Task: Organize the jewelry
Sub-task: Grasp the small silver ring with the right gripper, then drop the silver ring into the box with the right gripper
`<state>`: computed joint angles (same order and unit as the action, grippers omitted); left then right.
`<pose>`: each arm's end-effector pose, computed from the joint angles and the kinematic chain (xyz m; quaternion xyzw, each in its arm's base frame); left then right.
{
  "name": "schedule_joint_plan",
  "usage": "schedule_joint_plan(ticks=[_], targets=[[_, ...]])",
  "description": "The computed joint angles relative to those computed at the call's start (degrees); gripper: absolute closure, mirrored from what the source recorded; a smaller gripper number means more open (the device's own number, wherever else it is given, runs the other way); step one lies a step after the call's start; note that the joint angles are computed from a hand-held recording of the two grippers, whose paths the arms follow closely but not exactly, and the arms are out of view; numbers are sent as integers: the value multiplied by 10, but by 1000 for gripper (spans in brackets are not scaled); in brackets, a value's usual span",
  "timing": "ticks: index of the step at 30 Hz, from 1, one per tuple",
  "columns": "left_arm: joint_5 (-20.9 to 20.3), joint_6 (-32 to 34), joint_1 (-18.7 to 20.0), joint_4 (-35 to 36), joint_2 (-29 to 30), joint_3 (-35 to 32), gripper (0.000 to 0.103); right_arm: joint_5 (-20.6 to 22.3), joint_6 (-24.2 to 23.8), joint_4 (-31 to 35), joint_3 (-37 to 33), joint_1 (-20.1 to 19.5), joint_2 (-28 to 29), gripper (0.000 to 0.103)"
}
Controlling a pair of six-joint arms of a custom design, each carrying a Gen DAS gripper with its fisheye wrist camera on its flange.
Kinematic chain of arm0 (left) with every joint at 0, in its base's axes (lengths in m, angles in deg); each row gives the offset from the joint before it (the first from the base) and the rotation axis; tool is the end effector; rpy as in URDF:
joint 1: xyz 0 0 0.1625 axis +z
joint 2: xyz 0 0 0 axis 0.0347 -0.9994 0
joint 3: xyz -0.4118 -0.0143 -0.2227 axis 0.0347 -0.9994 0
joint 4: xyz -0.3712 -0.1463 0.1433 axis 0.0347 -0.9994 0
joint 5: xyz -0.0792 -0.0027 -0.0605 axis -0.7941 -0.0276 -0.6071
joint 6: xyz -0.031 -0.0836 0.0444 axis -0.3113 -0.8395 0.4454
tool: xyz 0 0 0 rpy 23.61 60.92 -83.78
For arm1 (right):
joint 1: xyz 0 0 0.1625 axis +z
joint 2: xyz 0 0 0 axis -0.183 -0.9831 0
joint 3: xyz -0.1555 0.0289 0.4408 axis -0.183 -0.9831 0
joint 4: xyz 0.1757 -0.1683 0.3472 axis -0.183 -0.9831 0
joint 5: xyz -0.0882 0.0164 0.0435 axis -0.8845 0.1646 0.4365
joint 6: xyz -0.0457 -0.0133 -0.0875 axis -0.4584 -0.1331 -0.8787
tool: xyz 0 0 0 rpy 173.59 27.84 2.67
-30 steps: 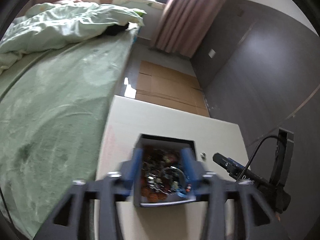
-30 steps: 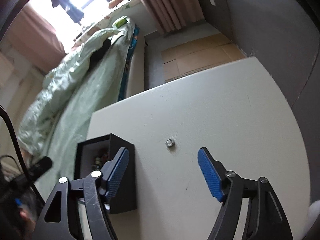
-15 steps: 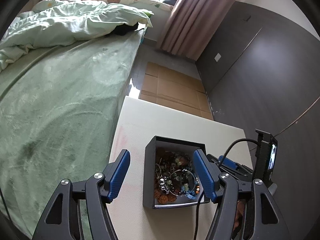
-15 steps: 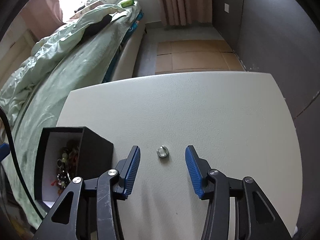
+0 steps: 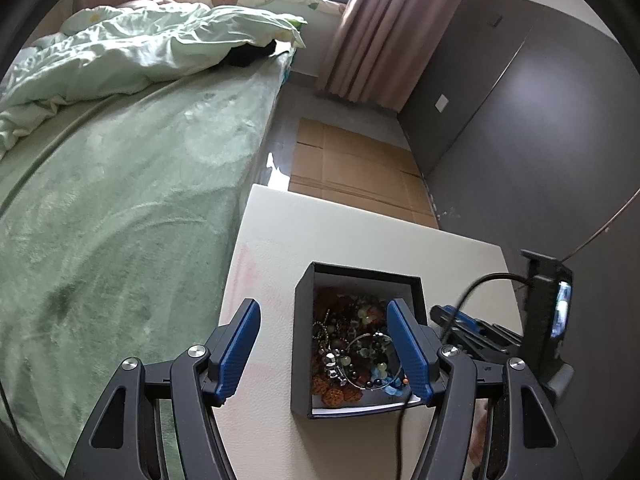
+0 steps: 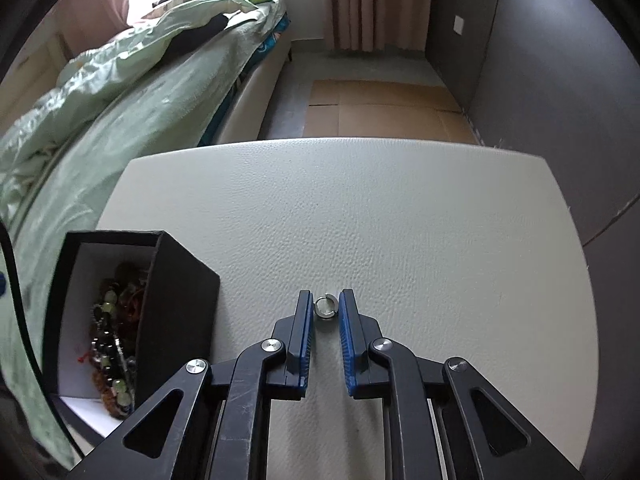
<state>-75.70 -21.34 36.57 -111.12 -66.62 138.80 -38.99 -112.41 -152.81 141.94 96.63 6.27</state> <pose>-0.4342 -0.6118 0.0748 -0.0059 0.9121 -0.3283 0.2456 0.0413 -0.6969 0.3693 0.1882 -0.9219 0.1690 0.2935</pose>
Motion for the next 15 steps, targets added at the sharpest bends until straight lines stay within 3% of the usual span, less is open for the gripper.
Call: schedule_joint_plan(ticks=[15], targets=[[23, -9, -4, 22, 1, -5, 36, 121, 11, 33, 20, 18, -66, 89]])
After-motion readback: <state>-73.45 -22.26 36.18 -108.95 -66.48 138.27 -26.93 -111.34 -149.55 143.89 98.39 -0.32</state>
